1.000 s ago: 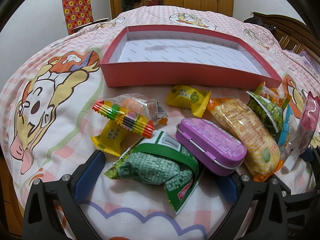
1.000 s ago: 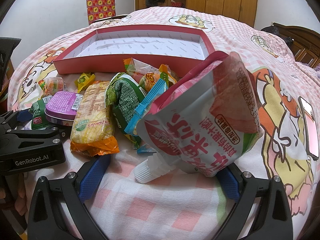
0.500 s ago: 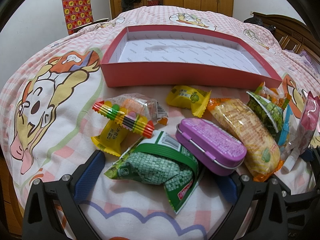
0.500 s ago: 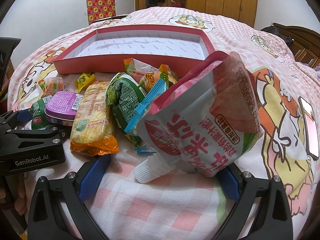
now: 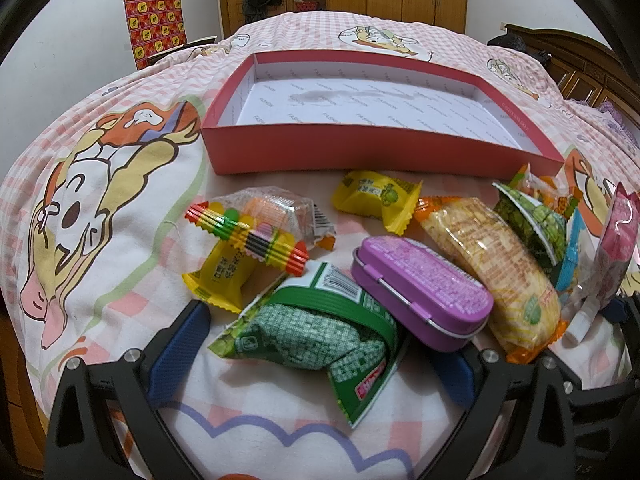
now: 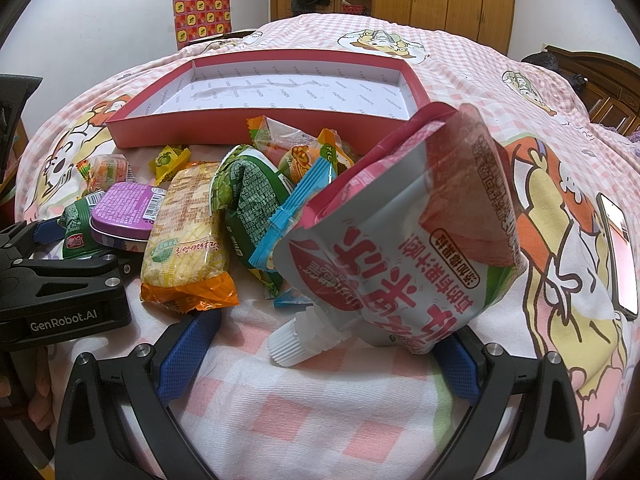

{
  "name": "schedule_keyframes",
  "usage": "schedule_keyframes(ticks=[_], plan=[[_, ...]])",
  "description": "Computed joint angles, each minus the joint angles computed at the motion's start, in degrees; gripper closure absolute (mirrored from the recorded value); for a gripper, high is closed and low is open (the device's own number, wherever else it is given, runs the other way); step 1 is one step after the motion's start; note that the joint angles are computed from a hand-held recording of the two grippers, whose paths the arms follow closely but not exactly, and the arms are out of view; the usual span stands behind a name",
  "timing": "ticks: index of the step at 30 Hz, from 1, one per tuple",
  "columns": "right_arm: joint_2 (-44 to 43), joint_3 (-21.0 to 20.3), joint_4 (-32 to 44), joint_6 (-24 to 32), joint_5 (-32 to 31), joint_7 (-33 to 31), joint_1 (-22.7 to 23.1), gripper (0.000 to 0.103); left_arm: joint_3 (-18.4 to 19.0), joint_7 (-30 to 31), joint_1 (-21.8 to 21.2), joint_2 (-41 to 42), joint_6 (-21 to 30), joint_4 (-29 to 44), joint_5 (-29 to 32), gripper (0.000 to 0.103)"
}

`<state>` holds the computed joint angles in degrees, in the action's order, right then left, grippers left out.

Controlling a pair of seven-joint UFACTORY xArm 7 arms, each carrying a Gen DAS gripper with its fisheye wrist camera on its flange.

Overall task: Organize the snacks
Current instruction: 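Grasp the green wrapped candy with the left gripper while right gripper holds the pouch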

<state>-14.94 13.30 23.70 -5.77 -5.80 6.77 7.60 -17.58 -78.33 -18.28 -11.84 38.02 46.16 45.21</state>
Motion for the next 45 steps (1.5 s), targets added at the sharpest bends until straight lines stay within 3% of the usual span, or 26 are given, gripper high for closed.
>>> schedule_keyframes(ticks=[4, 10, 16, 18, 25, 32, 41, 45], plan=[[-0.16, -0.9, -0.04, 0.17, 0.13, -0.14, 0.94, 0.002, 0.27, 0.83, -0.13, -0.14, -0.27, -0.05, -0.89, 0.0], [-2.24, -8.37, -0.36, 2.71, 2.07, -3.08, 8.55, 0.003, 1.04, 5.66, -0.27, -1.99, -1.08, -0.64, -5.1, 0.001], [-6.25, -17.46, -1.37, 6.07, 7.03, -10.98, 17.98, 0.003, 1.6, 13.49, 0.08, -5.11, -3.44, -2.39, -11.59, 0.005], [-7.58, -18.49, -2.09, 6.28, 8.7, -13.1, 19.21, 0.003, 1.77, 16.17, 0.21, -6.68, -4.31, -3.34, -13.9, 0.005], [-12.19, -19.42, -3.53, 8.51, 11.71, -18.66, 19.48, 0.003, 1.38, 22.79, 1.55, -11.3, -5.68, -5.98, -20.91, 0.009], [-15.88, -25.44, -3.5, 12.02, 18.52, -25.07, 23.6, 0.003, 0.63, 26.62, 3.28, -16.18, -6.76, -8.98, -24.57, 0.014], [-16.61, -22.79, -2.41, 13.47, 20.45, -28.37, 18.78, 0.003, 0.83, 30.07, 3.41, -16.02, -9.63, -10.11, -29.12, 0.033], [-15.91, -25.81, -0.27, 15.16, 23.29, -31.18, 20.6, 0.003, 0.11, 31.19, 3.53, -14.41, -10.33, -9.32, -29.74, 0.037]])
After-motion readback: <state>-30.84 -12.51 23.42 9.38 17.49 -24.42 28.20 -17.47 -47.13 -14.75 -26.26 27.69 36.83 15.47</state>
